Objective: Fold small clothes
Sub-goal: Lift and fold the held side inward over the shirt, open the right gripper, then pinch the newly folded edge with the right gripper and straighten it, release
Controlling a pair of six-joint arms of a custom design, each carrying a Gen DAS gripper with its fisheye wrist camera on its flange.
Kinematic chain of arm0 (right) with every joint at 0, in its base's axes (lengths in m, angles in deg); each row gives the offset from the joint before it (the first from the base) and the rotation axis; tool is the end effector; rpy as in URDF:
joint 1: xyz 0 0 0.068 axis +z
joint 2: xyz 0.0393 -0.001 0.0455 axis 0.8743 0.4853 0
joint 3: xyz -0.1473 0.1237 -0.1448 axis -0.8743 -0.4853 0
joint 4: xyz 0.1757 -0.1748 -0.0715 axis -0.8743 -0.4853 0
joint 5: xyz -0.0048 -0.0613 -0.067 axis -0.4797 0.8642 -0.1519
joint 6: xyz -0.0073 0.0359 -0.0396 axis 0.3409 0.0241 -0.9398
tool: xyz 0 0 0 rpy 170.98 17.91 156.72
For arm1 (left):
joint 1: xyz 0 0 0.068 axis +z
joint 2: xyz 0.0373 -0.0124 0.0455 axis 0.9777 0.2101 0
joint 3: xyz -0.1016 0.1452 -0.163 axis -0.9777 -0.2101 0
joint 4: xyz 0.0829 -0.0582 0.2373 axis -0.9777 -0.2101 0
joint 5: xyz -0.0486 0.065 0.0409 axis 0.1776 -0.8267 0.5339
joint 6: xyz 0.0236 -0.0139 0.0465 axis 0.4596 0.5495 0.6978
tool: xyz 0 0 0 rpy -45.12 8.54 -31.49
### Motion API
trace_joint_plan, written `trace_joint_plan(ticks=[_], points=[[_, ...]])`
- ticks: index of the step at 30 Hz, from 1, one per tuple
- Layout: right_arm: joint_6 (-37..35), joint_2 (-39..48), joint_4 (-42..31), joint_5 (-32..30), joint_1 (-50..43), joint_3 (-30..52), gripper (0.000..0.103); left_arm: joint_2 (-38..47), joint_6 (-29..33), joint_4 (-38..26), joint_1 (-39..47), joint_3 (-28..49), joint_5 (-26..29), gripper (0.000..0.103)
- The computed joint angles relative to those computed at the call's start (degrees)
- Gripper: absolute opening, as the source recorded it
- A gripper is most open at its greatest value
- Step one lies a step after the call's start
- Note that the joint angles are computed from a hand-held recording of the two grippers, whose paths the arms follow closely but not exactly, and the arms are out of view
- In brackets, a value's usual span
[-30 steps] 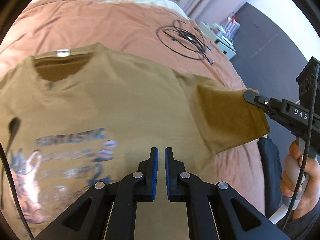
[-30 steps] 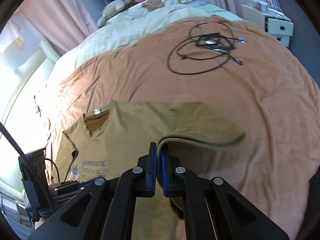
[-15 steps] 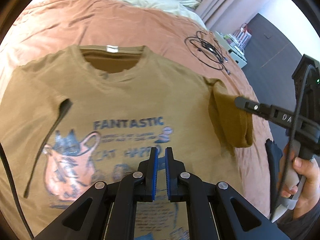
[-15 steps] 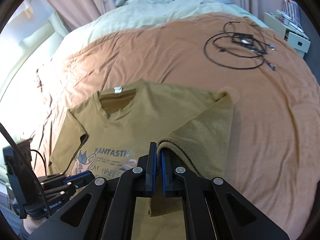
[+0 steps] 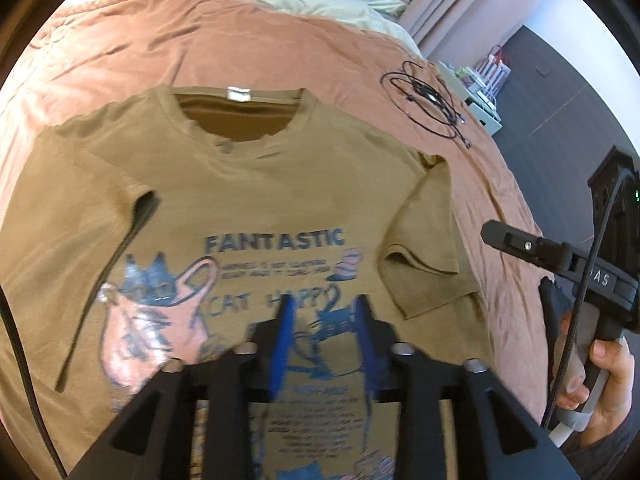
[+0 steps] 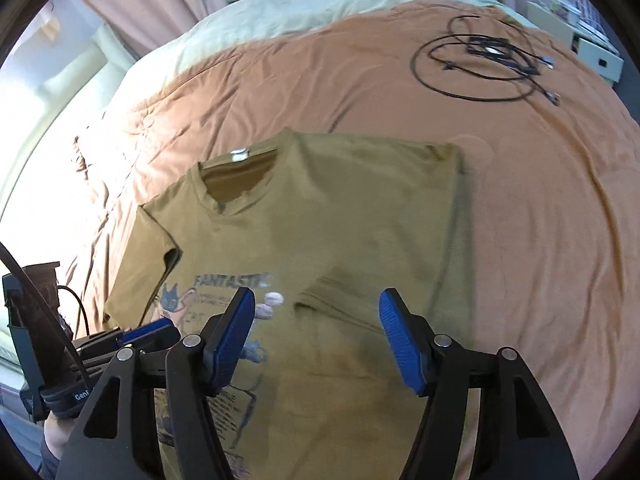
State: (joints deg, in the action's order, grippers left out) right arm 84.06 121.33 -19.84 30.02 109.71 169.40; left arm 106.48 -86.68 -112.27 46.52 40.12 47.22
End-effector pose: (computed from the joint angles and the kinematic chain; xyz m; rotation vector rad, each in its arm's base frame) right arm 0.1819 0.1961 0.3846 0.0355 2.5229 0.4432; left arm 0.1816 -0.1199 0.2529 0.2024 2.6528 -0.6508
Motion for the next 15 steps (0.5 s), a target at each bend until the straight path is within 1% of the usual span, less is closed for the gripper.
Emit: trace_joint_plan(ticks=[4, 5, 9, 11, 14, 15], points=[[3.24, -6.12, -2.64, 6.77, 1.51, -6.95, 0.063, 5.29, -1.79, 3.01, -5.97, 1.74, -3.02, 0.042], [3.91, -7.72, -2.94, 7.59, 1.49, -9.23, 0.063, 6.34, -1.92, 3.45, -6.74, 1.99, -3.30, 0.042], [5.20, -14.31, 0.86, 5.95, 0.16, -18.94, 0.063, 13.02, -1.46, 5.06, -10.09, 5.12, -5.76, 0.043], [5.71, -16.44, 2.43, 5.52, -0.70, -22.34, 0.063, 16.61, -0.69, 5.49, -10.94, 7.29, -7.04, 0.043], [4.22, -20.54, 7.05, 2.03, -3.42, -28.55, 0.063, 20.81, -0.34, 6.69, -11.42, 9.42, -7.56, 0.042], [4.00, -21.01, 8.07, 1.28, -3.92, -29.97, 0.059, 21.85, -0.29, 7.16, -11.60, 9.87, -7.77, 0.042]])
